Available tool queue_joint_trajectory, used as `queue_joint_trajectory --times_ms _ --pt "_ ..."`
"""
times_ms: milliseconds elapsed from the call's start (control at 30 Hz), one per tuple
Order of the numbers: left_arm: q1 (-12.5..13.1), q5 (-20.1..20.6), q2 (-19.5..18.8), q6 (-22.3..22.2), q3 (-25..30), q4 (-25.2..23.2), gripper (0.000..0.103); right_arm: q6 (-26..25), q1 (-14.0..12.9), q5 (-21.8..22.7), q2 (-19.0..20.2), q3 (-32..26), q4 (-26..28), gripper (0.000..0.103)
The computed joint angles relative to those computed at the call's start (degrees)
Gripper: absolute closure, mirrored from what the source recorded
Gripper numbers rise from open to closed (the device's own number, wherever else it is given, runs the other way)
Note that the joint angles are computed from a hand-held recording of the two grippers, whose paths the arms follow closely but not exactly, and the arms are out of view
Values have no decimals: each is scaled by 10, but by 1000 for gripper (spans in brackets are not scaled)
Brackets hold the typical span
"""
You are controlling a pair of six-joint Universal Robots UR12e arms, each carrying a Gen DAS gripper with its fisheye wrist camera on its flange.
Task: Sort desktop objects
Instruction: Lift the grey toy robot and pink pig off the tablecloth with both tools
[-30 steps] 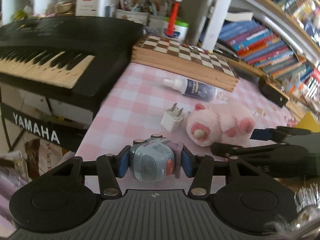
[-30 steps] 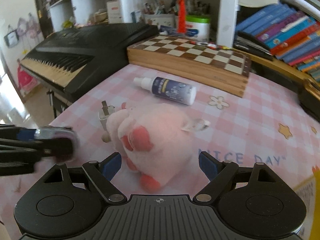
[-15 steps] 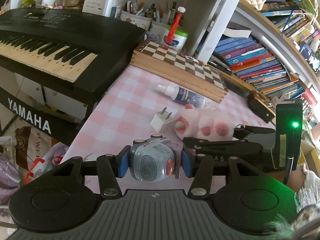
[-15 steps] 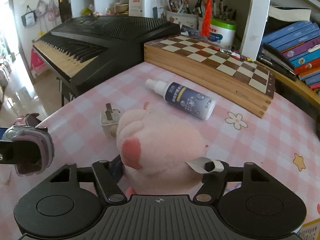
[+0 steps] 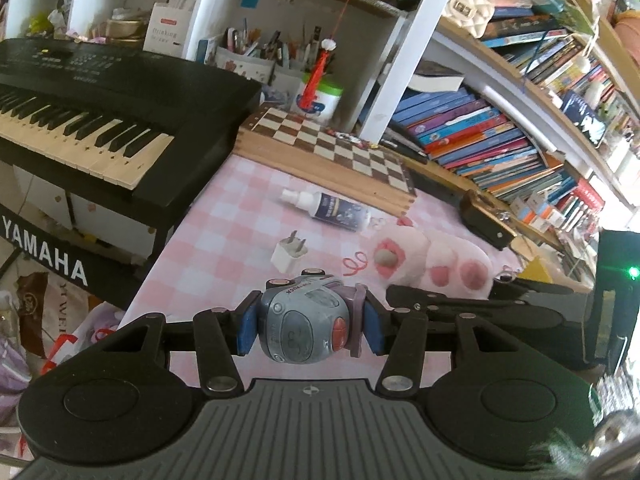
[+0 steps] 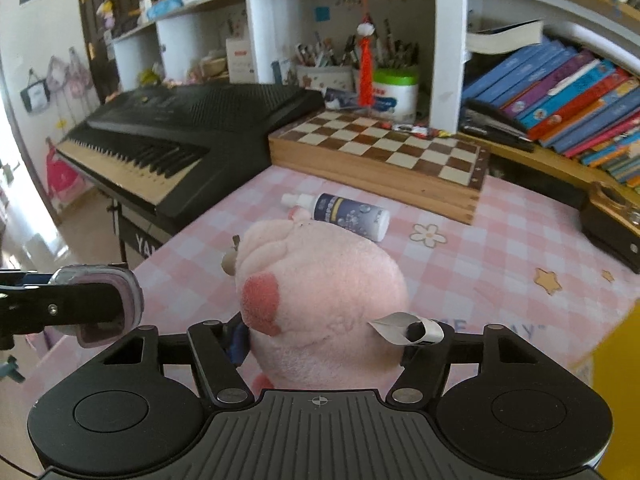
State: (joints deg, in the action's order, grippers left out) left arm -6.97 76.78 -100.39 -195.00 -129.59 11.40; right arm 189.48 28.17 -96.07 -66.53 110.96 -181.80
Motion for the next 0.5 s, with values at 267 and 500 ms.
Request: queue_joint_trajectory --times_ms 267,500 --pt "7 -26 33 12 -28 19 55 59 15 -39 -45 40 2 36" --pt "17 -83 56 17 -54 27 55 107 34 -61 -78 72 -3 36"
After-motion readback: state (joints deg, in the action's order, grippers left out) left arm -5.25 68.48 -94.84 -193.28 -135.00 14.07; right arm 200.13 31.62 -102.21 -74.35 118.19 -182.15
